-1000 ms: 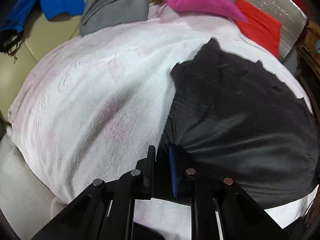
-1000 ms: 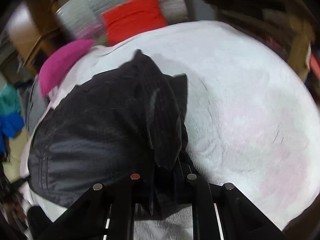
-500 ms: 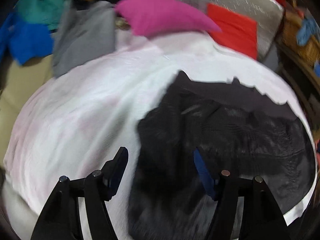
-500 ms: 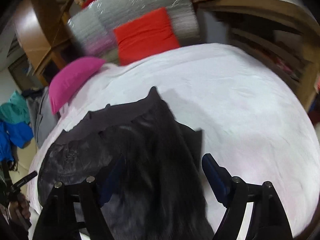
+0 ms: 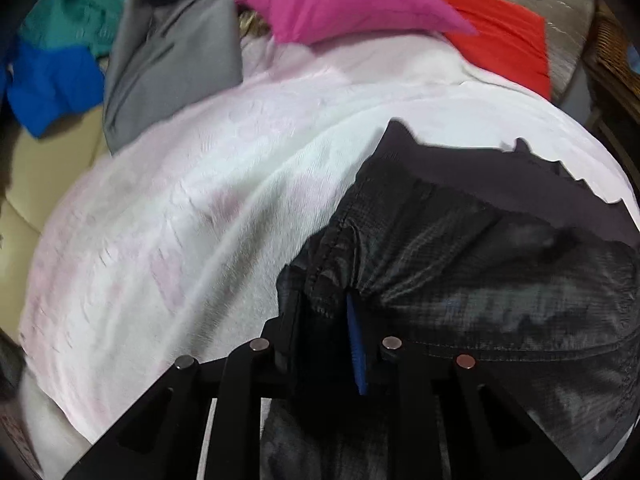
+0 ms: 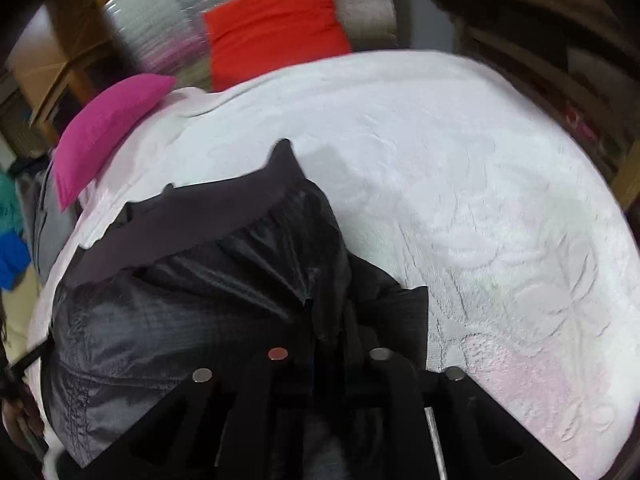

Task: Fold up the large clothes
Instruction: 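Grasp the ribbed edge of the bundle again with both grippers, then lower the held edge and press the bundle flat with both grippers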

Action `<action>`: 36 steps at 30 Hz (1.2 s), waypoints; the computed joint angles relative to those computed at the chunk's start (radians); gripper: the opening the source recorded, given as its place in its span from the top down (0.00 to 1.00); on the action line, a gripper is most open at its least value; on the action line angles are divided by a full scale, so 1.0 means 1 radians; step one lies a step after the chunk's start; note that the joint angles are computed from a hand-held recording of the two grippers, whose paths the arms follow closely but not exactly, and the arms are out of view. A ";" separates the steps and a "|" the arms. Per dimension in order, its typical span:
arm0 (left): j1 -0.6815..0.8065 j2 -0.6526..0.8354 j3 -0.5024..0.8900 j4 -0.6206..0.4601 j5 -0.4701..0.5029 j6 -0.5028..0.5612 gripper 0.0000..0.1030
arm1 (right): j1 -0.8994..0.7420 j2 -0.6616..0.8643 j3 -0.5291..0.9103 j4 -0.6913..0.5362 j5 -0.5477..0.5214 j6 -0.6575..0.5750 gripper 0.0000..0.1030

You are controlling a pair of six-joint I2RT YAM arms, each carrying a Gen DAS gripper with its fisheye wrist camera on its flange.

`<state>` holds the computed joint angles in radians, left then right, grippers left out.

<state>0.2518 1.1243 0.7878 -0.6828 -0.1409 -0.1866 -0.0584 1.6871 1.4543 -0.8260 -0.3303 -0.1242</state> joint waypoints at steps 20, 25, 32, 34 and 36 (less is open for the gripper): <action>-0.042 0.336 0.204 0.079 -0.067 0.021 0.78 | 0.058 0.295 0.326 -0.056 0.042 0.045 0.85; -0.089 0.140 0.165 -0.014 -0.083 -0.005 0.59 | 0.064 0.008 0.076 0.063 0.100 0.027 0.30; -0.289 -0.163 0.085 -0.157 -0.184 -0.127 0.37 | 0.190 -0.442 -0.309 0.127 0.072 0.087 0.23; -0.395 -0.235 0.046 -0.204 -0.216 -0.224 0.36 | 0.257 -0.529 -0.401 0.150 0.108 0.124 0.22; -0.513 -0.265 0.013 -0.243 -0.265 -0.322 0.36 | 0.330 -0.578 -0.473 0.163 0.178 0.135 0.21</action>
<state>-0.2616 0.8588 0.8008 -0.9261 -0.4062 -0.5084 0.2719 1.1087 0.9809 -0.6631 -0.1523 0.0104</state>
